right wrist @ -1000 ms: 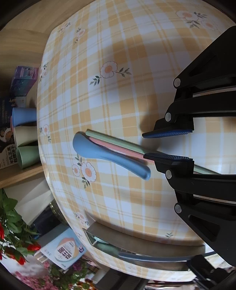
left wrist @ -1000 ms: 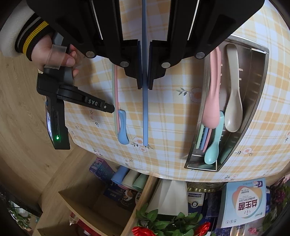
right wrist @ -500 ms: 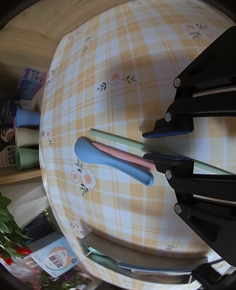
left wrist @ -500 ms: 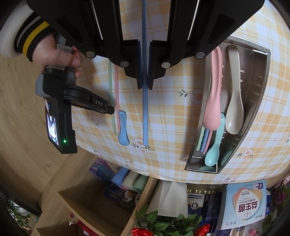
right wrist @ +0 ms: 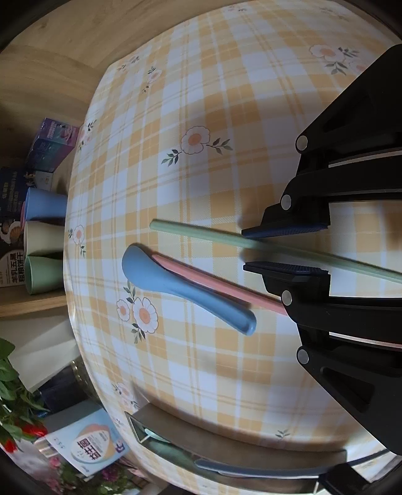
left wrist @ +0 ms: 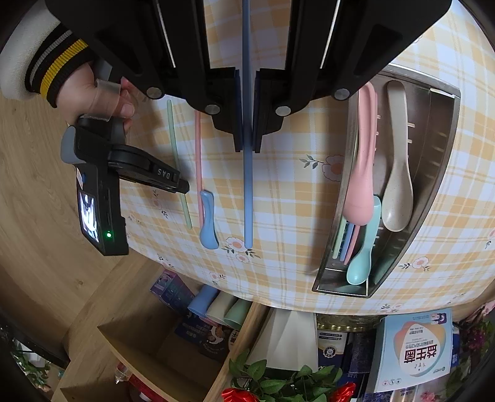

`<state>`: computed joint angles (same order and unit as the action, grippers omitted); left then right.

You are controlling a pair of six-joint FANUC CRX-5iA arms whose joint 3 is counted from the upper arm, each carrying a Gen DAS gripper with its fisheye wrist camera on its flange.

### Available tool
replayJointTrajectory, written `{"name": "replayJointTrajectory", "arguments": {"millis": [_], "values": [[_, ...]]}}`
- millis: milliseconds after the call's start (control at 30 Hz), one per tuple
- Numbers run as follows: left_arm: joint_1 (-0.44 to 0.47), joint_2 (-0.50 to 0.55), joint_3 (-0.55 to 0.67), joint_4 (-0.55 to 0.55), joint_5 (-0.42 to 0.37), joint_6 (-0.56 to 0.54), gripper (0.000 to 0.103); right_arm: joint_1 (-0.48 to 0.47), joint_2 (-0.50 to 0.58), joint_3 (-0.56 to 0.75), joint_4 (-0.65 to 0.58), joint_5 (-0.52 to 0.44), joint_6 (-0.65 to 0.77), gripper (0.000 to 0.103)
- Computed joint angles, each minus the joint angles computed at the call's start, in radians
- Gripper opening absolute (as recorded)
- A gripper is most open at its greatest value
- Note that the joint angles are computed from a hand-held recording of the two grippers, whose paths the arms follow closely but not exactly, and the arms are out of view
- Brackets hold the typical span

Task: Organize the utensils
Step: 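Grasp the pale green chopstick with the right gripper while the left holds the blue chopstick, then carry the blue chopstick into the steel tray and open the left gripper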

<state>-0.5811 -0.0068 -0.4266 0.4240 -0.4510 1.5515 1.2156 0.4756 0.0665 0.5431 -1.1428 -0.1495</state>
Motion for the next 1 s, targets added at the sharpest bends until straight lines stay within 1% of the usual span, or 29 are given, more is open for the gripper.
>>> {"name": "replayJointTrajectory", "arguments": {"millis": [33,200,300,333,400,600,800,1000], "values": [[-0.001,0.0,0.0,0.002,-0.001,-0.001,0.006,-0.001,-0.006,-0.013,0.003,0.016,-0.012,0.015],[-0.003,-0.001,0.001,0.004,-0.001,-0.008,0.006,0.0,-0.021,-0.04,0.016,0.049,-0.048,0.007],[-0.003,-0.002,0.002,-0.003,-0.002,0.0,0.006,0.015,-0.052,-0.089,0.04,0.089,-0.124,0.006],[-0.003,-0.002,0.002,-0.005,-0.003,0.002,0.006,0.022,-0.066,-0.119,0.07,0.115,-0.17,0.006],[-0.003,-0.003,0.003,-0.01,-0.005,0.008,0.006,0.05,-0.094,-0.162,0.117,0.111,-0.23,0.006],[-0.005,0.004,0.01,-0.011,-0.01,0.012,0.006,0.088,-0.154,-0.238,0.225,0.131,-0.388,0.006],[-0.004,0.001,0.004,-0.001,-0.007,0.005,0.006,0.107,-0.192,-0.275,0.281,0.16,-0.451,0.006],[0.009,-0.013,0.003,-0.025,-0.01,0.026,0.006,0.114,-0.197,-0.274,0.312,0.179,-0.463,0.006]]}}
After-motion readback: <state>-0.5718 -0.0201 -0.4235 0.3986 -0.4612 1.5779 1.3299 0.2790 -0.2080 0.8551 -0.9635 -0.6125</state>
